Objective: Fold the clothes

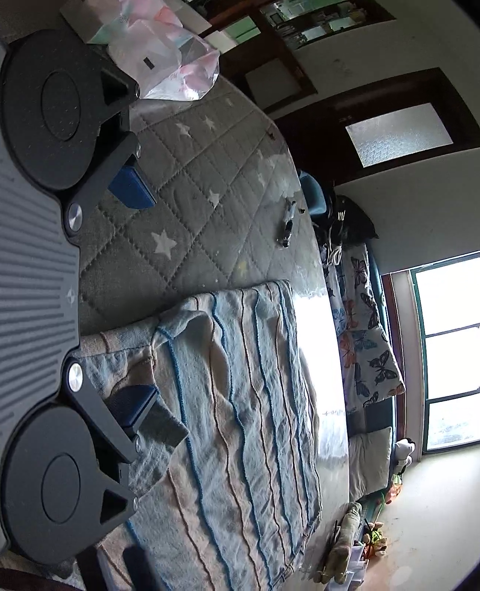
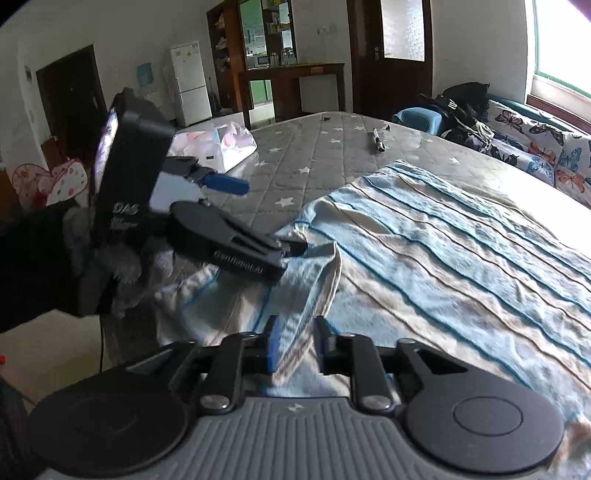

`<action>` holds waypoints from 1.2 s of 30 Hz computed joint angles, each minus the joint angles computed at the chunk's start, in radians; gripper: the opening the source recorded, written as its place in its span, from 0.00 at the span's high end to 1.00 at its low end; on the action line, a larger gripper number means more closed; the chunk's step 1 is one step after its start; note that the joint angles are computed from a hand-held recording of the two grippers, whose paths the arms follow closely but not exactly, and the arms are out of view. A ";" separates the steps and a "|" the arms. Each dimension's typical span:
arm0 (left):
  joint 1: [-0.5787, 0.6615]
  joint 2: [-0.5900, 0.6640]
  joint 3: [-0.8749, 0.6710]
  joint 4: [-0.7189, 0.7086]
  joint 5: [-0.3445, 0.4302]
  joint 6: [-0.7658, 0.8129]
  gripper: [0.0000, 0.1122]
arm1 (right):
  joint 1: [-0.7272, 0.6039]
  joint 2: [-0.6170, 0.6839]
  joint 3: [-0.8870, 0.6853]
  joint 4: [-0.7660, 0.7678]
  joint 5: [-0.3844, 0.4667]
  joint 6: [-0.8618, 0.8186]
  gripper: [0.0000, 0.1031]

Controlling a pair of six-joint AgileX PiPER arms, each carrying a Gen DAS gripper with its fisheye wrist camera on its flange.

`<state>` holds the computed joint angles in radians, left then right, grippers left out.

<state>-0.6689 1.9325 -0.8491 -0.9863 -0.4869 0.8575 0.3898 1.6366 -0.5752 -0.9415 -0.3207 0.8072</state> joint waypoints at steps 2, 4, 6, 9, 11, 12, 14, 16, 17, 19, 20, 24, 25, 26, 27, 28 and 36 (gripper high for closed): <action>0.016 -0.005 -0.002 0.023 0.025 -0.023 0.08 | 0.001 0.030 -0.027 -0.013 -0.003 0.017 0.76; 0.035 -0.009 -0.007 0.050 0.057 -0.049 0.08 | 0.004 0.073 -0.063 -0.035 -0.010 0.040 0.68; 0.049 -0.010 -0.015 0.065 0.083 -0.062 0.08 | 0.006 0.101 -0.087 -0.042 -0.015 0.044 0.67; 0.063 -0.011 -0.021 0.087 0.104 -0.079 0.08 | -0.009 0.134 -0.114 -0.091 -0.040 0.109 0.67; 0.071 -0.011 -0.023 0.104 0.115 -0.092 0.08 | -0.023 0.150 -0.124 -0.120 -0.069 0.147 0.67; 0.073 -0.010 -0.024 0.110 0.119 -0.095 0.08 | -0.031 0.154 -0.125 -0.134 -0.085 0.161 0.67; 0.076 -0.008 -0.026 0.119 0.124 -0.101 0.08 | -0.050 0.161 -0.136 -0.234 -0.118 0.255 0.78; 0.079 -0.007 -0.028 0.124 0.127 -0.104 0.08 | -0.066 0.163 -0.146 -0.323 -0.140 0.345 0.92; 0.080 -0.006 -0.029 0.126 0.129 -0.105 0.08 | -0.076 0.158 -0.144 -0.339 -0.152 0.364 0.96; 0.082 -0.005 -0.030 0.130 0.131 -0.107 0.08 | -0.096 0.145 -0.135 -0.360 -0.176 0.392 0.98; 0.082 -0.005 -0.030 0.131 0.131 -0.106 0.08 | -0.106 0.139 -0.131 -0.370 -0.188 0.406 0.98; 0.077 -0.006 -0.024 0.126 0.121 -0.095 0.08 | -0.130 0.099 -0.108 -0.391 -0.197 0.439 0.99; 0.073 -0.008 -0.019 0.124 0.116 -0.092 0.08 | -0.131 0.098 -0.105 -0.394 -0.194 0.445 0.99; 0.069 -0.012 -0.011 0.123 0.111 -0.089 0.08 | -0.131 0.097 -0.102 -0.398 -0.191 0.452 0.99; 0.064 -0.017 -0.003 0.121 0.107 -0.086 0.08 | -0.132 0.095 -0.100 -0.401 -0.188 0.459 0.99; 0.060 -0.021 0.005 0.122 0.102 -0.085 0.08 | -0.132 0.094 -0.097 -0.405 -0.184 0.465 0.99; 0.015 -0.080 0.107 0.177 0.066 -0.120 0.08 | -0.118 0.062 -0.055 -0.447 -0.147 0.490 0.91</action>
